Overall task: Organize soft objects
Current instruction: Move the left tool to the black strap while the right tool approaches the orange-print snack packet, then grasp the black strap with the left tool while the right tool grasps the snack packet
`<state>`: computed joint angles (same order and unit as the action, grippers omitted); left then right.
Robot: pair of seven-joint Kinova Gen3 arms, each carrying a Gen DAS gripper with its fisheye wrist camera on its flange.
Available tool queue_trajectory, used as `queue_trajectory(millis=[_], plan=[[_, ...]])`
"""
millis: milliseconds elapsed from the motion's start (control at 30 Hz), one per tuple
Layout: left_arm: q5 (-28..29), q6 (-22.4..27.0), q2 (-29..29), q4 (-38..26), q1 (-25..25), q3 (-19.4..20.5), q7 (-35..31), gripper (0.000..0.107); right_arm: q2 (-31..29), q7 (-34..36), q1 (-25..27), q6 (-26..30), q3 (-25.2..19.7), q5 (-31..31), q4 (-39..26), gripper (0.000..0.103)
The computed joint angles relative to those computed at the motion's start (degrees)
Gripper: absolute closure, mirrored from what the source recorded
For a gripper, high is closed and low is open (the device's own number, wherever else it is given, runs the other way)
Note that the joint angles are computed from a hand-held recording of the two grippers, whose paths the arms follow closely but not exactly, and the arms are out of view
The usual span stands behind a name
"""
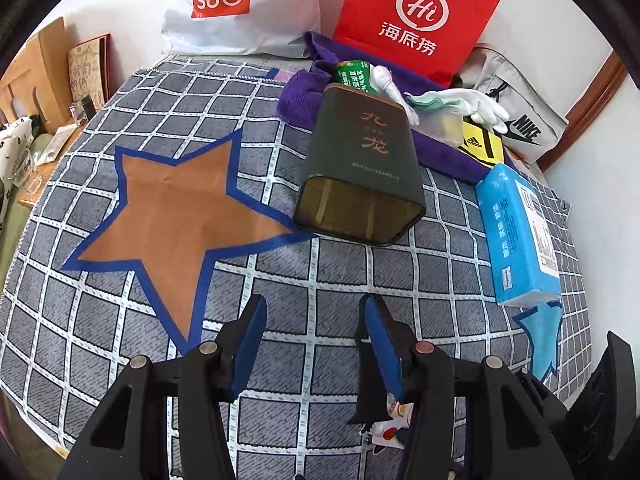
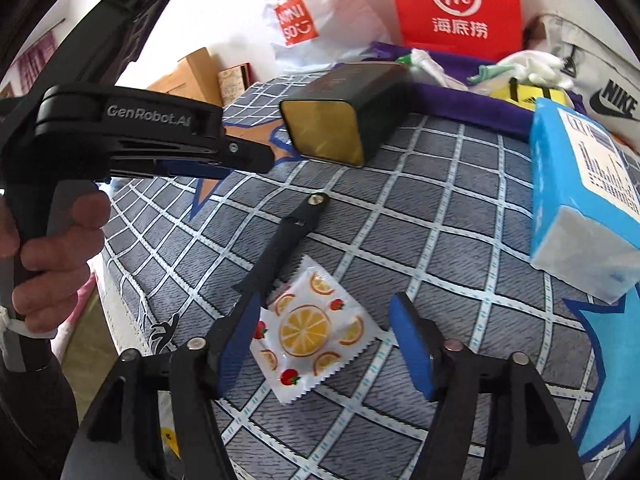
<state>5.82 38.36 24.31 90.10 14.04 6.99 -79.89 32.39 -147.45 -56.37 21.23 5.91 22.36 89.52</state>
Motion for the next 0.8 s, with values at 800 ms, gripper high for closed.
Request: queue_trajectory(millis=[800], plan=[[-0.5,-0.6,-1.9,4.1,0.4,-0.5,0.9,0.058,0.6,-9.0,-6.1,8.4,0.7,13.9,-0.4,0.055]])
